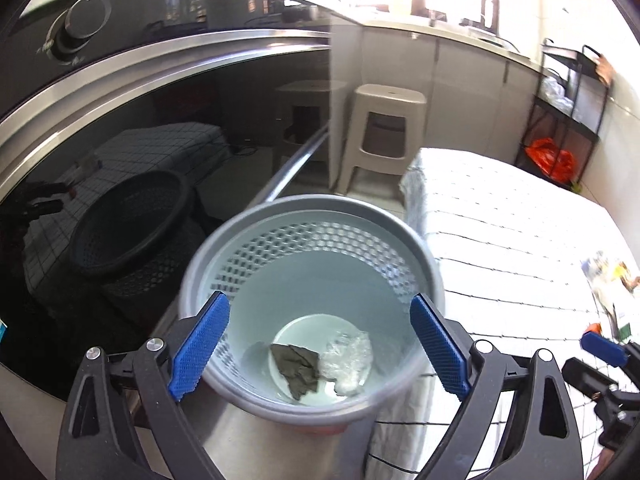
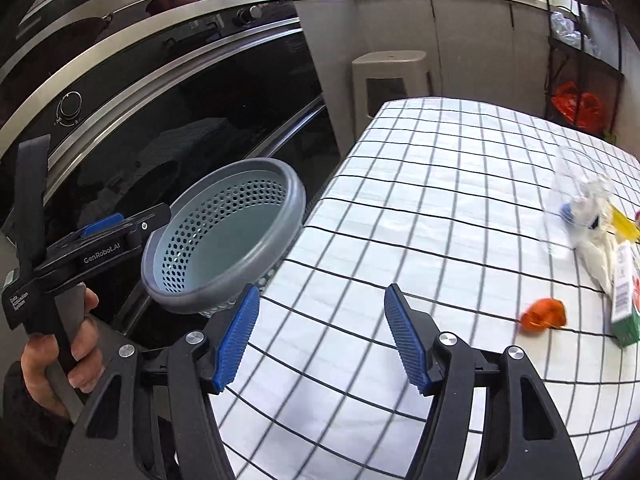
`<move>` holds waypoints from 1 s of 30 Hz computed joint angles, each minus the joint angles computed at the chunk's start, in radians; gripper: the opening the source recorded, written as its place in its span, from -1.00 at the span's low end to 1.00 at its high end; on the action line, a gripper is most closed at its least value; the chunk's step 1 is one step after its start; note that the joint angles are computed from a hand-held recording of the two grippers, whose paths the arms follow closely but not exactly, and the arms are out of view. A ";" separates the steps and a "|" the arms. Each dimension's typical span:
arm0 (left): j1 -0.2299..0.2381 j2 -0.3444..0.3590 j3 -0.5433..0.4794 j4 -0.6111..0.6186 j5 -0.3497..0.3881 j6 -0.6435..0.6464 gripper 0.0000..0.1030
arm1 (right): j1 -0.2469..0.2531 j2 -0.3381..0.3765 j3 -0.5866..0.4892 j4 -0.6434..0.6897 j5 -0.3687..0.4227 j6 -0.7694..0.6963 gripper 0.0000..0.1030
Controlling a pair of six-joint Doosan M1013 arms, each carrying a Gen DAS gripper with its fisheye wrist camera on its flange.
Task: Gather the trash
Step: 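Move both tools back over the table toward the remaining trash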
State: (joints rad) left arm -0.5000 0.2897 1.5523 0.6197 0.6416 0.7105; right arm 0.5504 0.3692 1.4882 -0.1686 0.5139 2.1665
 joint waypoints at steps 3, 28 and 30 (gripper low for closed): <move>-0.022 0.000 0.001 -0.014 -0.012 0.007 0.75 | -0.010 -0.049 0.064 -0.064 -0.014 0.078 0.26; -0.242 0.140 -0.172 -0.188 -0.065 0.288 0.83 | -0.206 -0.268 0.333 -0.341 0.040 0.459 0.39; -0.247 0.156 -0.187 -0.187 -0.060 0.290 0.83 | -0.224 -0.253 0.321 -0.283 0.040 0.405 0.39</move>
